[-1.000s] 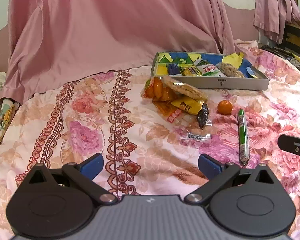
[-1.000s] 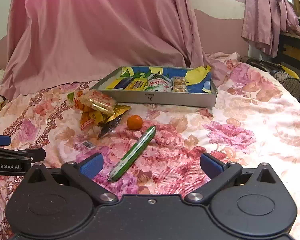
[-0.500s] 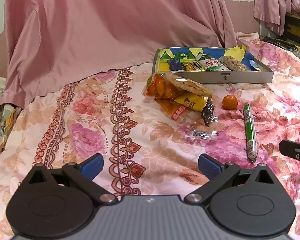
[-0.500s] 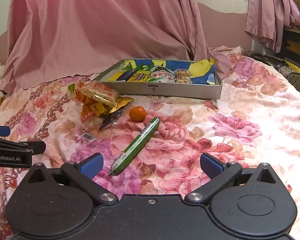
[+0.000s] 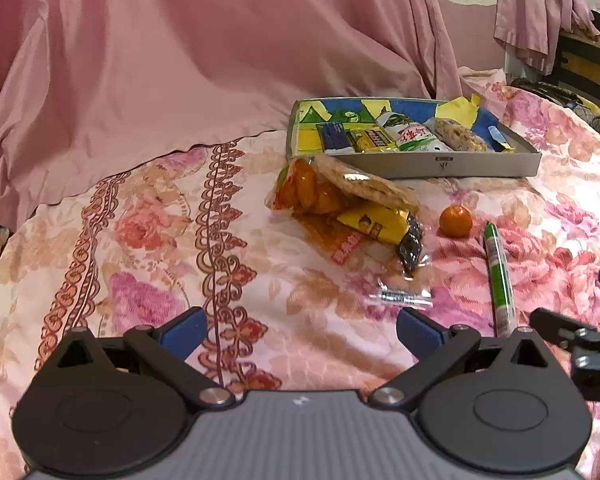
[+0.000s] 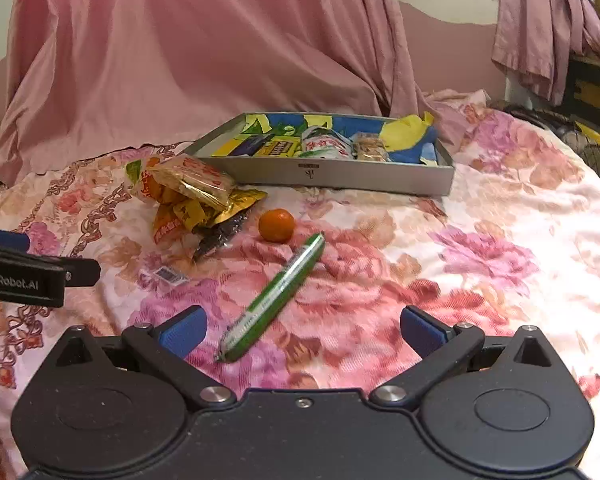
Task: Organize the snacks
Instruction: 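Move the right tool down over the green sausage stick and the left tool toward the dark foil snack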
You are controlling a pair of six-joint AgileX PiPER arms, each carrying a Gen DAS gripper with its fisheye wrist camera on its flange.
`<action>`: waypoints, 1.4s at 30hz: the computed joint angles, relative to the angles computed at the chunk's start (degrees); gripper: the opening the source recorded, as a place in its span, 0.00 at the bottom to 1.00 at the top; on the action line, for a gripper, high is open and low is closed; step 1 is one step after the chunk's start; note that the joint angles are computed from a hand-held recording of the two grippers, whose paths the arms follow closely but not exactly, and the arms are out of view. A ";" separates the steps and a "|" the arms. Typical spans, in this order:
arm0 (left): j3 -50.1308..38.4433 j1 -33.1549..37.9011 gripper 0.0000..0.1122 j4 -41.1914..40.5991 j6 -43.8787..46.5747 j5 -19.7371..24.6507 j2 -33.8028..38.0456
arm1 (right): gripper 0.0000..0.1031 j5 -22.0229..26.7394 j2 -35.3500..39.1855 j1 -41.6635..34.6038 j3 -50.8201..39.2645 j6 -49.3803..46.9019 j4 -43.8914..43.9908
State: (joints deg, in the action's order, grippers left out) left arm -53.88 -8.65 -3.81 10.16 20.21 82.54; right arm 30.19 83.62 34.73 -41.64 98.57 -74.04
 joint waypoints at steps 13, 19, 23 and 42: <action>-6.67 2.93 0.91 -13.80 14.31 3.05 6.05 | 0.99 3.18 12.70 1.02 -8.43 -4.17 -1.54; -6.83 3.71 0.91 -15.90 15.78 3.24 6.88 | 0.99 7.21 15.71 2.29 -10.44 -7.34 -1.22; -6.37 3.80 0.91 -14.96 14.57 3.26 6.75 | 0.99 7.99 15.59 1.51 -10.24 -8.68 -0.39; -11.88 1.61 0.91 -22.69 22.35 8.47 12.88 | 0.90 0.09 8.55 -7.31 -0.47 6.26 -16.15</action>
State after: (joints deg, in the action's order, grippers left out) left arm -65.76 -7.04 -26.50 32.51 28.68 95.41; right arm 30.28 92.18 27.42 -42.11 104.83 -90.19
